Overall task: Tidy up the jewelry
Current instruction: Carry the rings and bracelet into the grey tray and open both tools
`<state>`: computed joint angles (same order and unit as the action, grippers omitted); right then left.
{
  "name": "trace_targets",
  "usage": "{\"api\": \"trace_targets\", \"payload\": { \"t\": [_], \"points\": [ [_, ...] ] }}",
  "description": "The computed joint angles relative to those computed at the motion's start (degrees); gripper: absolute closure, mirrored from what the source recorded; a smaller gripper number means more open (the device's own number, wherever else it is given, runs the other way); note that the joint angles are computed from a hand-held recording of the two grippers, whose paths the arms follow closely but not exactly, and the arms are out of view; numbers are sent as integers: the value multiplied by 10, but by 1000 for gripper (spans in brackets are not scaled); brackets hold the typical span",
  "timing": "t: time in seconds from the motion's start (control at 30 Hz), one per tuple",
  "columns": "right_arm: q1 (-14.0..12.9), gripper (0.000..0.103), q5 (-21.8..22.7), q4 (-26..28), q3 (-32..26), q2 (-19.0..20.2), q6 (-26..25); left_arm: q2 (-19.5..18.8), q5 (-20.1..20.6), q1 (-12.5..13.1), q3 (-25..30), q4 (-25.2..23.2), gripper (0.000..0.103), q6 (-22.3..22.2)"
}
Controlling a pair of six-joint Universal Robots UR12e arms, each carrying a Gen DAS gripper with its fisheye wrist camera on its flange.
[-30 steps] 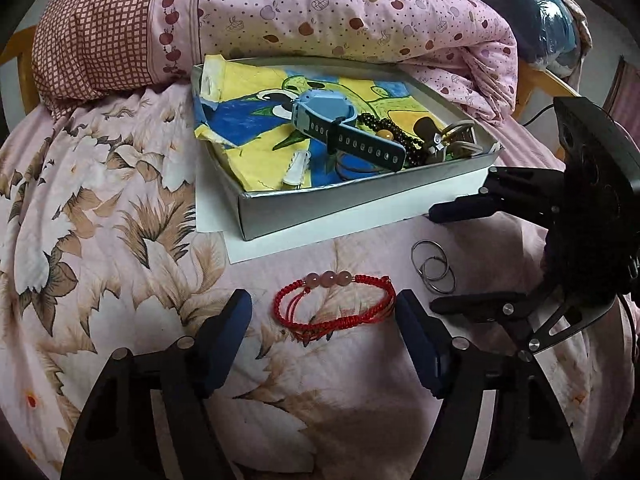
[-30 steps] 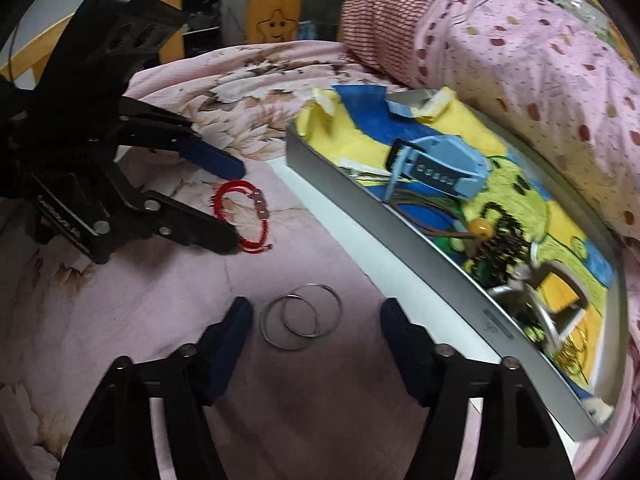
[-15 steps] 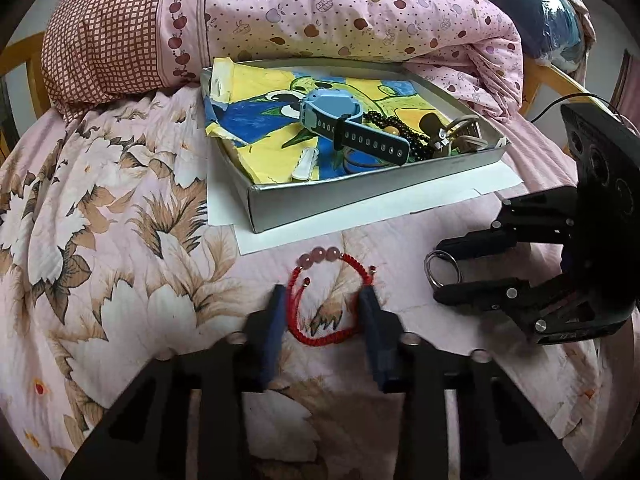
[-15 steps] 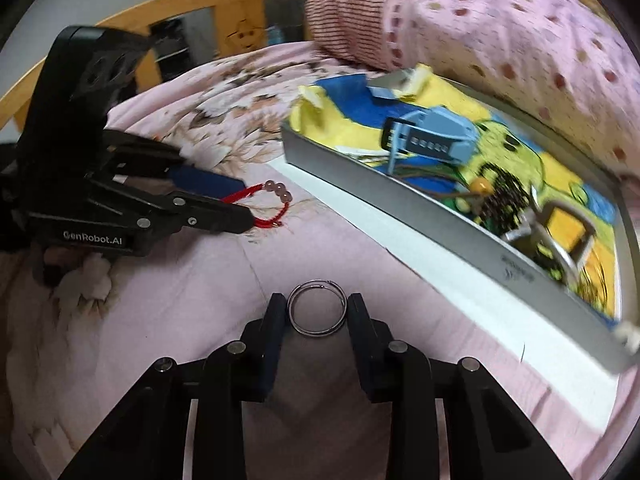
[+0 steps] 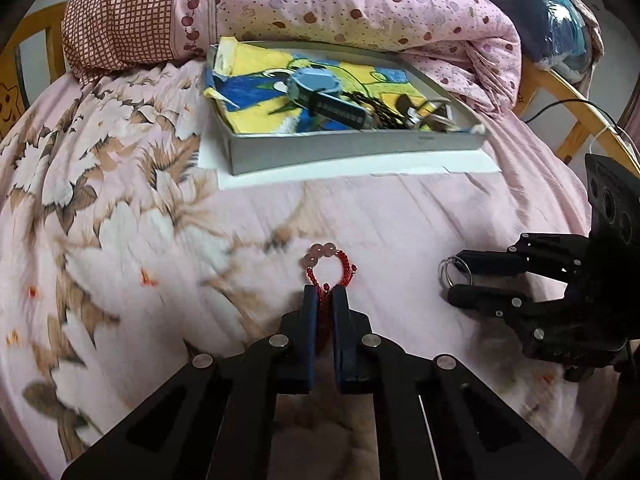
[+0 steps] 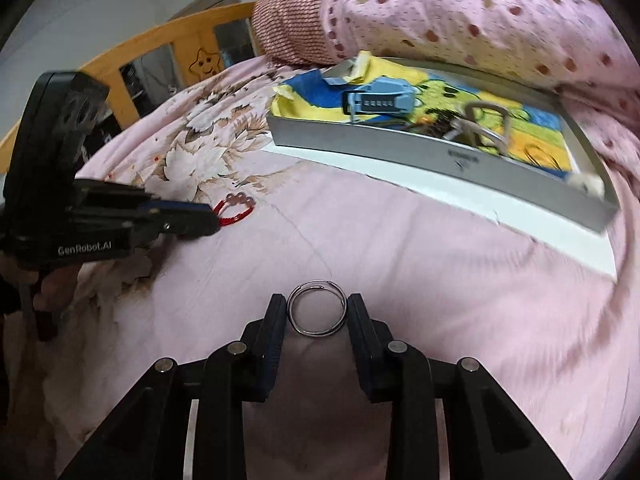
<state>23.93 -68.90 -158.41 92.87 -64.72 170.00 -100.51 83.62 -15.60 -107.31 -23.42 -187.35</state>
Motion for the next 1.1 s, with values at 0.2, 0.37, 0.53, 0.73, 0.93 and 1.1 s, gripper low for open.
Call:
{"api": "trace_targets", "payload": {
  "t": [0.2, 0.37, 0.53, 0.73, 0.93, 1.1],
  "points": [
    [-12, 74, 2, -53, 25, -13, 43, 2, 23, -22, 13, -24, 99, -31],
    [-24, 74, -16, -118, 24, -11, 86, -9, 33, -33, 34, 3, 99, -43],
    [-35, 74, -46, -178, -12, 13, 106, -44, 43, -37, 83, 45, 99, -49],
    [-48, 74, -69, -202, -55, 43, 123, -95, 56, -32, 149, 57, 99, -63],
    [-51, 74, -83, -180, -90, 68, 157, -134, 58, -27, 189, 51, 99, -77],
    [-47, 74, -109, -120, -113, 79, 154, -150, 51, -25, 200, 46, 99, -95]
  ]
}}
